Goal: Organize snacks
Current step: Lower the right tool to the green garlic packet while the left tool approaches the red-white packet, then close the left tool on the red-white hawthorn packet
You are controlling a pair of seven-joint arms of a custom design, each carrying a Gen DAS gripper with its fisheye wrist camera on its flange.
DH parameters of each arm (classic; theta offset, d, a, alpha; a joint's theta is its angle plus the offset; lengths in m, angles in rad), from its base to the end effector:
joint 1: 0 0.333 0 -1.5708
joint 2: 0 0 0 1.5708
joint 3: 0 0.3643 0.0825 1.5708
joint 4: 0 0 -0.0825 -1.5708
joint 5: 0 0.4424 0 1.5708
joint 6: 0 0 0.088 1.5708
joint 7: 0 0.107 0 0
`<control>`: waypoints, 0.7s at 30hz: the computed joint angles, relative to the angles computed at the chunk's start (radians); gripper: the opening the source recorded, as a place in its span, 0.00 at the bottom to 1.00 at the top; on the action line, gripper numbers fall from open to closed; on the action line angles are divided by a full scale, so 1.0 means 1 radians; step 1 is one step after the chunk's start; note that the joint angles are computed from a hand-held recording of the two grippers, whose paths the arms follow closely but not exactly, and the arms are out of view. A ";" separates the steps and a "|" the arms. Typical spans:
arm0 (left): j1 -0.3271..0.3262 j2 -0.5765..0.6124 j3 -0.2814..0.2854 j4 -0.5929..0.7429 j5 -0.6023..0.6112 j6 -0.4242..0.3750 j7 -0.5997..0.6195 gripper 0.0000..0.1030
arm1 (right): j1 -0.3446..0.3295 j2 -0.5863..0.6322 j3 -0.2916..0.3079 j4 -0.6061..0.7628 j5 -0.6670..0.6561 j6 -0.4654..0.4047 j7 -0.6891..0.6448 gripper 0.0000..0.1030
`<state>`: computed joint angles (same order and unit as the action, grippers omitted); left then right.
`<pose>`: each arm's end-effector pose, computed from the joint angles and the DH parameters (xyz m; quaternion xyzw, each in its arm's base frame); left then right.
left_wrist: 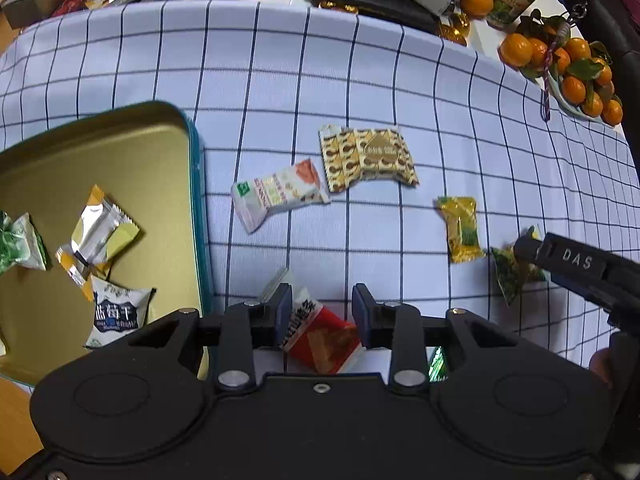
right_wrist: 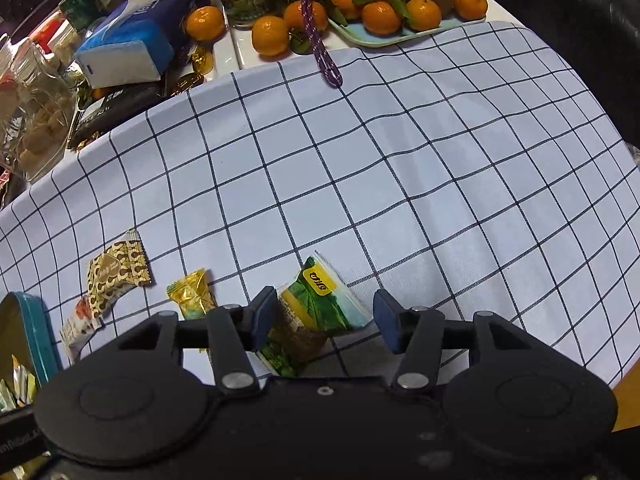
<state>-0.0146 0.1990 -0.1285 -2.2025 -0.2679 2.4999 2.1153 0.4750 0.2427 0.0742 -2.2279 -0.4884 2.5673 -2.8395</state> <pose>0.6042 -0.0845 0.3057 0.5171 -0.8489 0.1081 0.0136 0.5113 0.3213 0.2730 -0.3130 0.9392 -0.1005 0.0992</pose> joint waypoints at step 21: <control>0.028 0.037 0.014 0.019 -0.034 -0.104 -0.118 0.42 | 0.004 0.004 -0.001 0.007 -0.011 -0.012 -0.005 0.57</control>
